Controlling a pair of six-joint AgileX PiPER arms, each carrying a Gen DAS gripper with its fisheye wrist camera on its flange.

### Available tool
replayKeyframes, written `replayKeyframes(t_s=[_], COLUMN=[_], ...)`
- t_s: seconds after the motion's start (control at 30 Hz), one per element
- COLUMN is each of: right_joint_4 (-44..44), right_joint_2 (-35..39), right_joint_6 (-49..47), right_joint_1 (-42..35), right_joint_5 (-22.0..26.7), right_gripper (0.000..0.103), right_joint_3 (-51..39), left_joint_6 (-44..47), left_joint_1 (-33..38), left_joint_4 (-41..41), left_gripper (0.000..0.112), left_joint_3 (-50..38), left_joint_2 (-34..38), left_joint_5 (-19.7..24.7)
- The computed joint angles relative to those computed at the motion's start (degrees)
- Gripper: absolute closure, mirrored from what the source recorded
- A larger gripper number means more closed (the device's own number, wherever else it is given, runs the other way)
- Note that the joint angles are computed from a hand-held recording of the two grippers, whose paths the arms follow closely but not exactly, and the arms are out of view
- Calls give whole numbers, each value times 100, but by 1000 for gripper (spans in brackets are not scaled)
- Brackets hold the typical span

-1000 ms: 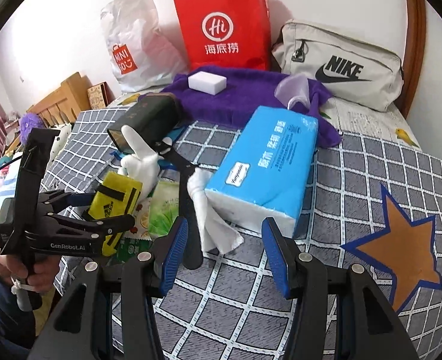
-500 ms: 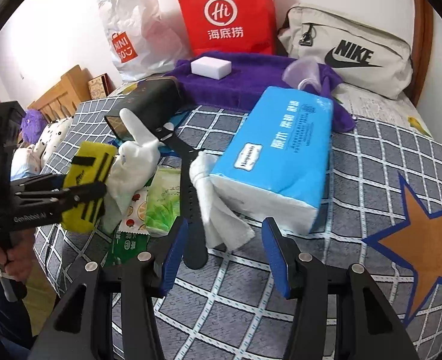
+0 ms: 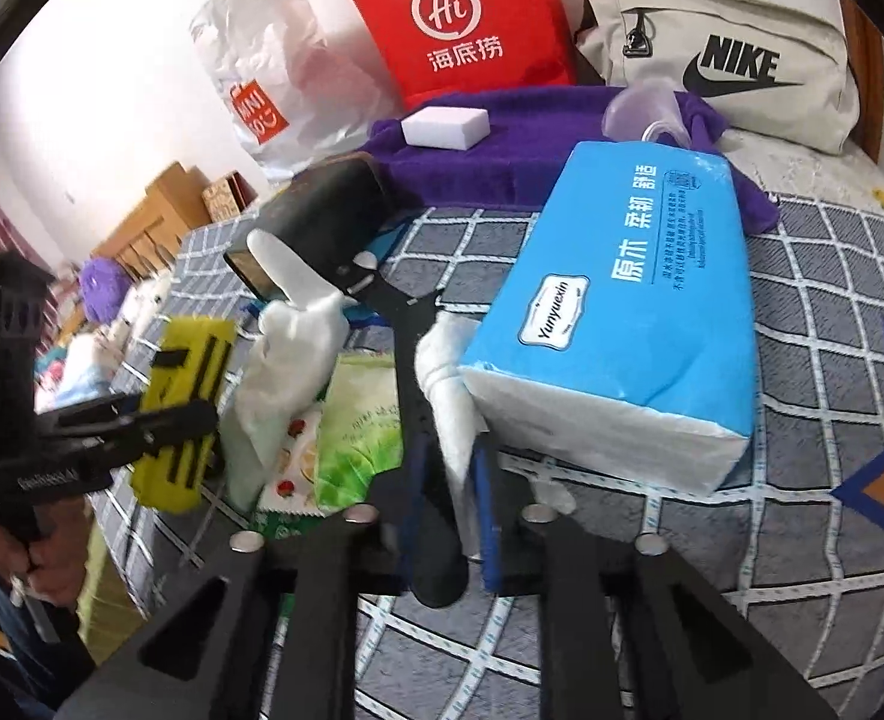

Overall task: Organize soft objects
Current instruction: 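Lift the yellow pouch with the left tool while the right tool grasps white tissue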

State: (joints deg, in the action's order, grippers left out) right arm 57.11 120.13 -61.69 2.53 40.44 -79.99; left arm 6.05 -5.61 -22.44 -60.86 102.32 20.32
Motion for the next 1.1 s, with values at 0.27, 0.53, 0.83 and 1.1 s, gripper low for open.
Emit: replayKeyframes(t_s=[0.27,0.53,0.83,1.1], right_joint_4=[127,-522,-906,-607], right_joint_2=[-739,-1013,-551,-358], right_joint_6=[-620,-482,21,-321], right_joint_1=[-289,-479,-133,-8], right_joint_5=[-37,-447,-1139,-1180], right_gripper=[97,95,64,74], right_joint_3=[799,1382,946,758], left_joint_6=[566,462,48,-21], left_joint_1=[87,5,39,126], left_joint_4=[-557,-465,-22,91], left_gripper=[56,56,56,56], left_joint_3=[5,54,7,-133], left_joint_2=[69,36,3,14], left_joint_5=[25,15,117,239])
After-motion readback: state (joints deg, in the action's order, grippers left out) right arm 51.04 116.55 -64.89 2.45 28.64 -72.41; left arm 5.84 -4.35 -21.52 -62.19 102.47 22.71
